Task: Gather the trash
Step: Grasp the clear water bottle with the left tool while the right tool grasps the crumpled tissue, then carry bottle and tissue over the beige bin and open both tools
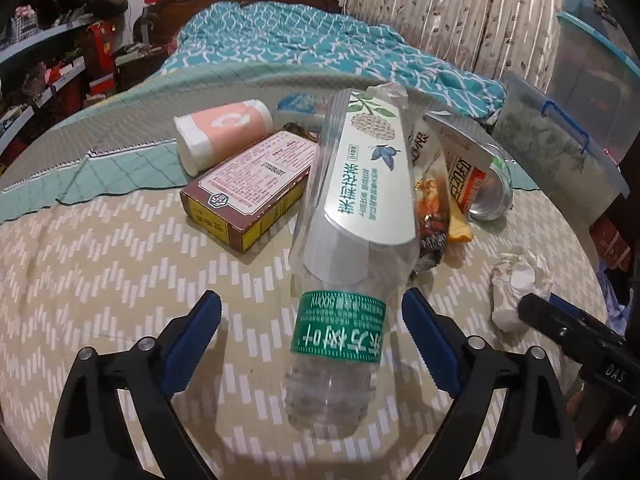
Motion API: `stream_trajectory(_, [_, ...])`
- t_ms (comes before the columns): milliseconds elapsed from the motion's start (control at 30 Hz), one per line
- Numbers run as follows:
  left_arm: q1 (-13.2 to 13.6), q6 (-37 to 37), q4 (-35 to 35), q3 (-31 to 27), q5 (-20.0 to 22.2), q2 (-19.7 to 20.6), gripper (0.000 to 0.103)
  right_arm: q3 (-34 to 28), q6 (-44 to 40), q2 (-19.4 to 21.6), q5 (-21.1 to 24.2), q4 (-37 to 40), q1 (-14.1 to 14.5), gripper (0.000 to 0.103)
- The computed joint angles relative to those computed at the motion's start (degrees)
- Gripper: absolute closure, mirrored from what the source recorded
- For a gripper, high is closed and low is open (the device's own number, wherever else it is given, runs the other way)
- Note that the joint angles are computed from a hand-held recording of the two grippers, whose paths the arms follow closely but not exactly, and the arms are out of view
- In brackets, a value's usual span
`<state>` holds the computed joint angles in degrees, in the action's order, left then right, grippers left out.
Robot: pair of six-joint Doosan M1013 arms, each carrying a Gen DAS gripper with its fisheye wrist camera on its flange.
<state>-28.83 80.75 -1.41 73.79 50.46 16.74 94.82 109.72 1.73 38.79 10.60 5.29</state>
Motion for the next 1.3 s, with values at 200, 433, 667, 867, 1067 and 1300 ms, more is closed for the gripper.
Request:
stream_trajectory(200, [0.5,3.0,-3.3,0.4,-0.8,0.0,0.062,-0.5,-3.8,0.7,0.3,1.2,0.2,0.048])
stream_trajectory(433, [1.9,1.7,-4.3,7.2,-9.2,-6.0,0.065,3.4,-5.9,-2.7,-6.5,2.7,0.9,0.052])
stream_trajectory(667, [0.9,8.1,-9.1,8.4,-15.5,-9.5,0.065,6.8,-1.9,-6.1,-11.8,1.6,-0.9,0.052])
stream_trajectory(867, [-3.2,23.6,-19.5,4.1,-16.8,-7.6,0.065,10.0,5.8,-9.4,-15.2,-3.4,-4.9,0.052])
stream_trajectory(1067, [-8.2,39.7,-29.7,-8.5,-2.1,2.1,0.065,13.5,14.0,-12.0,-17.6,-3.4,-14.8,0.052])
stream_trajectory(1300, [-13.5,34.4,-27.8,-33.6,17.3,19.9,0.065,11.5,8.3,-9.3,-11.8,4.0,-26.4,0.051])
